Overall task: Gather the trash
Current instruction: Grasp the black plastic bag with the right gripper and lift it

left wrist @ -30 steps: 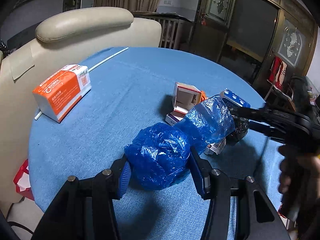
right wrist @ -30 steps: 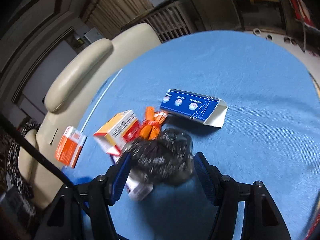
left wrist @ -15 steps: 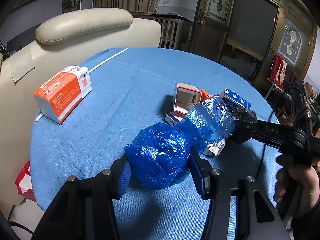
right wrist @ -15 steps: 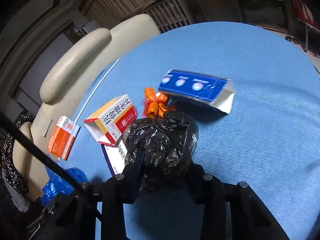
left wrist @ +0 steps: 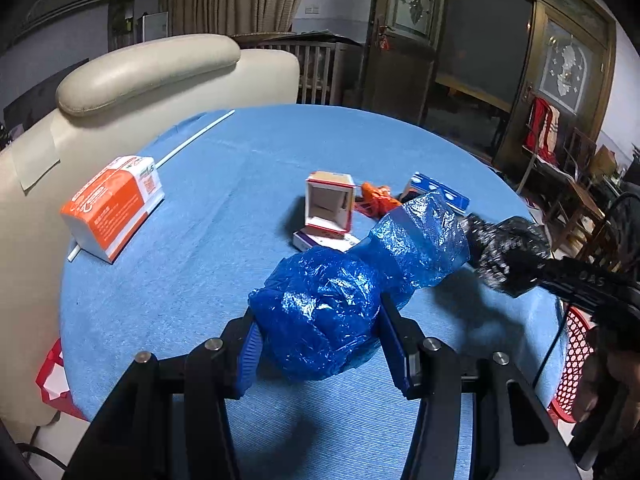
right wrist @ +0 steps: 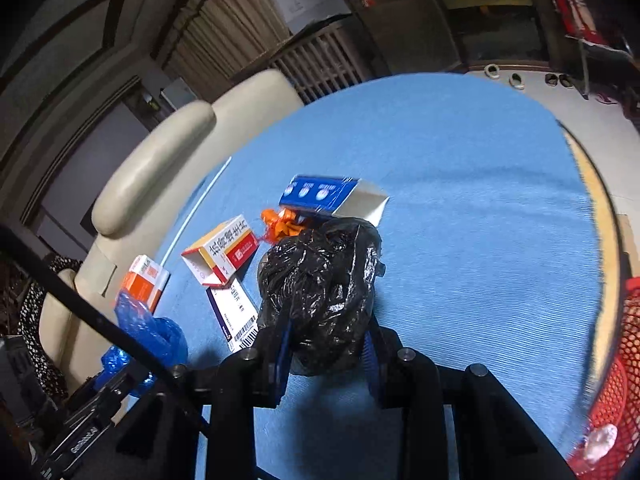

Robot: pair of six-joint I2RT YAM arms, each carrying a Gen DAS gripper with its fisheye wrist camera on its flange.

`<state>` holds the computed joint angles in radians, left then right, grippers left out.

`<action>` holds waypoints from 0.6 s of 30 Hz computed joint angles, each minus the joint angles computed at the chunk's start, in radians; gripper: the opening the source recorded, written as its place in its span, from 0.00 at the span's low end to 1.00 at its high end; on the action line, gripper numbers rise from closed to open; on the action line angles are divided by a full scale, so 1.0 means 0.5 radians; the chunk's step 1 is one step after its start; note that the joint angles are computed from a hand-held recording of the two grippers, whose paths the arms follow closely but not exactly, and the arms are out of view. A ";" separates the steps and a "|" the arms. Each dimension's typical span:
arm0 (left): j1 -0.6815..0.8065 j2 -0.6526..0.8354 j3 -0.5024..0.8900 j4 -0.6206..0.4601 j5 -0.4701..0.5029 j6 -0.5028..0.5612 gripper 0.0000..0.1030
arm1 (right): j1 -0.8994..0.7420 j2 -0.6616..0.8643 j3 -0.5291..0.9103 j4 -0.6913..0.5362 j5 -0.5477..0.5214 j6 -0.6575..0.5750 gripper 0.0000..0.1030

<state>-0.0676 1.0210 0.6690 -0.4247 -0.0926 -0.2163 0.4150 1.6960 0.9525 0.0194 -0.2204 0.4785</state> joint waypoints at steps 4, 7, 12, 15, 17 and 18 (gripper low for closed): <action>-0.125 -0.009 0.027 -0.034 -0.077 -0.038 0.53 | -0.036 -0.200 -0.146 0.031 0.036 -0.010 0.31; -0.227 -0.001 0.054 -0.053 -0.138 -0.064 0.53 | -0.065 -0.365 -0.253 0.041 0.064 -0.021 0.31; -0.411 0.041 0.116 -0.077 -0.216 -0.106 0.53 | -0.131 -0.613 -0.427 0.049 0.090 0.004 0.31; -0.529 0.109 0.179 -0.087 -0.254 -0.135 0.53 | -0.224 -0.760 -0.517 0.013 0.060 -0.003 0.31; -0.627 0.178 0.229 -0.078 -0.296 -0.142 0.53 | -0.300 -0.845 -0.569 -0.015 0.028 -0.017 0.31; -0.663 0.204 0.246 -0.075 -0.313 -0.148 0.53 | -0.336 -0.893 -0.601 -0.029 0.022 -0.017 0.31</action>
<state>-0.3993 1.1232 0.7921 -0.4623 -0.2493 -0.2905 0.2470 1.2497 0.6522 0.0051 -0.2092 0.4699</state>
